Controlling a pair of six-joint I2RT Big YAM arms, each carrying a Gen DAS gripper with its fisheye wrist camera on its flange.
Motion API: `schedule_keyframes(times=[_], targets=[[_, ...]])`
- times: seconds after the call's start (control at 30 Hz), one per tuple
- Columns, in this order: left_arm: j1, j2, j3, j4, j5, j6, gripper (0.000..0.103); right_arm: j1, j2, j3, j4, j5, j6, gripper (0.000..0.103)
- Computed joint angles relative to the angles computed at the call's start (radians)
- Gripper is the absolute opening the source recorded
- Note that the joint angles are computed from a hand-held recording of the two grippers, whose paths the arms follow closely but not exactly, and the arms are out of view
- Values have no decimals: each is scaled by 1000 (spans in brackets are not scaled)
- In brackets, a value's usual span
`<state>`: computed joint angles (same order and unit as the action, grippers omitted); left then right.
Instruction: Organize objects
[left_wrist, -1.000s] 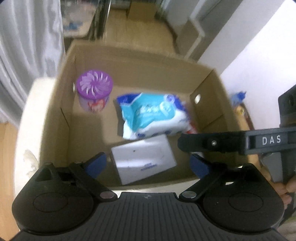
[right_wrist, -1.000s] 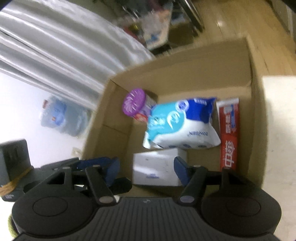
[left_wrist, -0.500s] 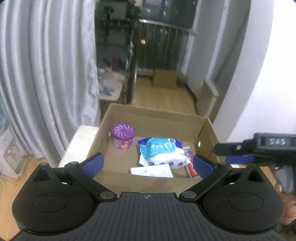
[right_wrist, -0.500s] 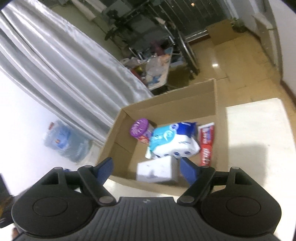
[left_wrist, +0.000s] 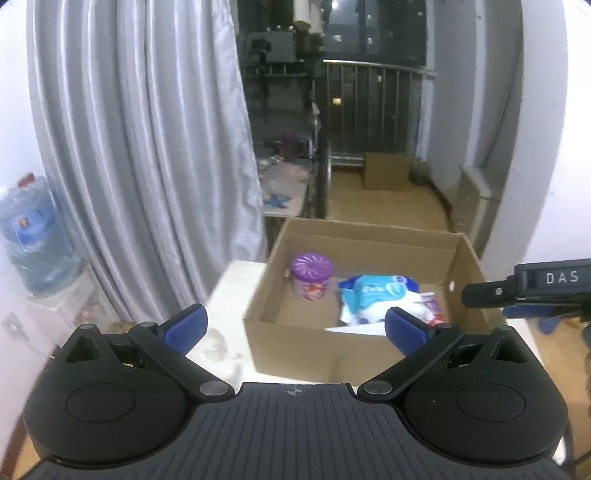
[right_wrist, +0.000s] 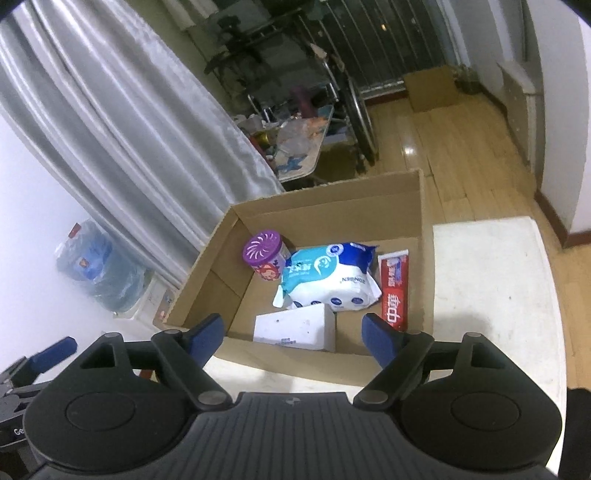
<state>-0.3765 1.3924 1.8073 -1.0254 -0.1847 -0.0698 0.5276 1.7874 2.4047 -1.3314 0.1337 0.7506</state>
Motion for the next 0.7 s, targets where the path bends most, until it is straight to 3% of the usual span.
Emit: schedule_keyframes(times=[0.23,0.4,0.53,0.63,0.7], targets=[[4,-12,-13,23,22,48,103,31,41,92,-36,81,-70,94],[-1,-9,-17,32,-6,21,103,54,44,113,-29,172,-139,101],[19,17,12,-25,72,28,103,73,139,318,-121,273,-300,103],[19,13,-10,-13,55,22,103,96,206,453,-191,357,-343,103],[23,21,-12,-18,45,-5,103,113,162,360,-157,408,-301,103]])
